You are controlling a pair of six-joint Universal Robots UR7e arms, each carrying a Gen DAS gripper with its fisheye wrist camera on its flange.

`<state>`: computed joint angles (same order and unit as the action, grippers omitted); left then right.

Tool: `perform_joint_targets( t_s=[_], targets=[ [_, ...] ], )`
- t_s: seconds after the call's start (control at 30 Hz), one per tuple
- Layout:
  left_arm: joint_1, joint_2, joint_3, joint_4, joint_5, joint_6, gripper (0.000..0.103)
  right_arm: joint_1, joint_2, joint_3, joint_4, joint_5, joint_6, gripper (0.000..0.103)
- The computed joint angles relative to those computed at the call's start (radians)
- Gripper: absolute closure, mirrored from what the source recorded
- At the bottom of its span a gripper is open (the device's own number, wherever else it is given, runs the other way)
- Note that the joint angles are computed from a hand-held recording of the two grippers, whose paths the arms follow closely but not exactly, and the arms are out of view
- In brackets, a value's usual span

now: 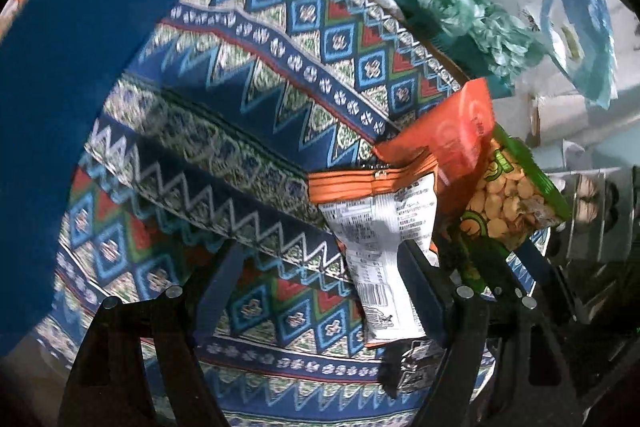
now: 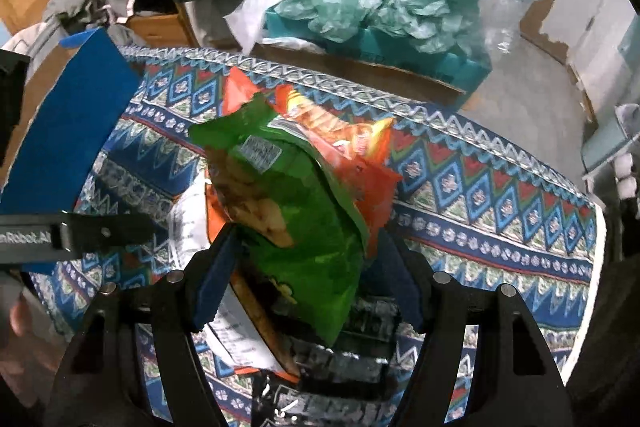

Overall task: Organize snacks
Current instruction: 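Grasp the white bag with orange top with the left tool while the right tool grasps the green bag, then lift the white bag with the left tool while the right tool carries the green bag over the box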

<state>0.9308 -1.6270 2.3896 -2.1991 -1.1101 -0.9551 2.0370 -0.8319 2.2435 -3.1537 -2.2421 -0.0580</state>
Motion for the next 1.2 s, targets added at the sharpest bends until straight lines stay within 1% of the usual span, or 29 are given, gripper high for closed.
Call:
perform_joint_targets(
  t_s=[0.13,0.2,0.23,0.27,0.33,0.37,0.47,0.6,0.63,0.73,0.77,0.87,0.93,1.1,1.2],
  targets=[
    [0.014,-0.01,0.016,-0.041,-0.039,-0.023,0.022,-0.008,0.02,-0.003,-0.021,0.022,-0.031,0.033],
    [0.017,-0.017,0.017,-0.043,-0.045,-0.032,0.022,-0.013,0.025,0.001,-0.044,0.031,-0.042,0.034],
    [0.015,-0.021,0.019,-0.04,-0.048,-0.037,0.022,-0.016,0.024,0.004,-0.055,0.037,-0.045,0.036],
    [0.016,-0.022,0.017,-0.038,-0.05,-0.038,0.022,-0.018,0.024,0.004,-0.06,0.037,-0.048,0.044],
    [0.019,-0.027,0.018,-0.034,-0.059,-0.042,0.022,-0.019,0.016,0.011,-0.072,0.045,-0.043,0.046],
    [0.019,-0.029,0.02,-0.034,-0.063,-0.046,0.022,-0.022,0.005,0.02,-0.08,0.06,-0.034,0.051],
    [0.014,-0.033,0.028,-0.042,-0.068,-0.061,0.022,-0.014,-0.011,0.035,-0.105,0.069,-0.027,0.052],
    [0.006,-0.031,0.036,-0.051,-0.095,-0.071,0.022,0.005,-0.039,0.052,-0.102,0.051,0.009,0.057],
    [0.001,-0.03,0.039,-0.054,-0.103,-0.075,0.022,0.009,-0.042,0.053,-0.095,0.037,0.023,0.057],
    [-0.016,-0.016,0.044,-0.066,-0.11,-0.092,0.022,0.027,-0.058,0.059,-0.044,-0.035,0.089,0.057],
    [-0.02,-0.009,0.045,-0.071,-0.108,-0.098,0.022,0.028,-0.065,0.064,-0.028,-0.044,0.107,0.057],
    [-0.03,0.006,0.051,-0.091,-0.103,-0.109,0.022,0.014,-0.092,0.08,0.013,-0.023,0.136,0.061],
    [-0.026,0.024,0.05,-0.11,-0.112,-0.113,0.022,0.008,-0.103,0.088,0.031,-0.024,0.149,0.061],
    [-0.012,0.049,0.056,-0.154,-0.125,-0.122,0.022,-0.015,-0.129,0.113,0.039,-0.005,0.185,0.061],
    [-0.004,0.077,0.051,-0.182,-0.132,-0.125,0.02,-0.022,-0.129,0.12,0.017,0.005,0.174,0.061]
  ],
)
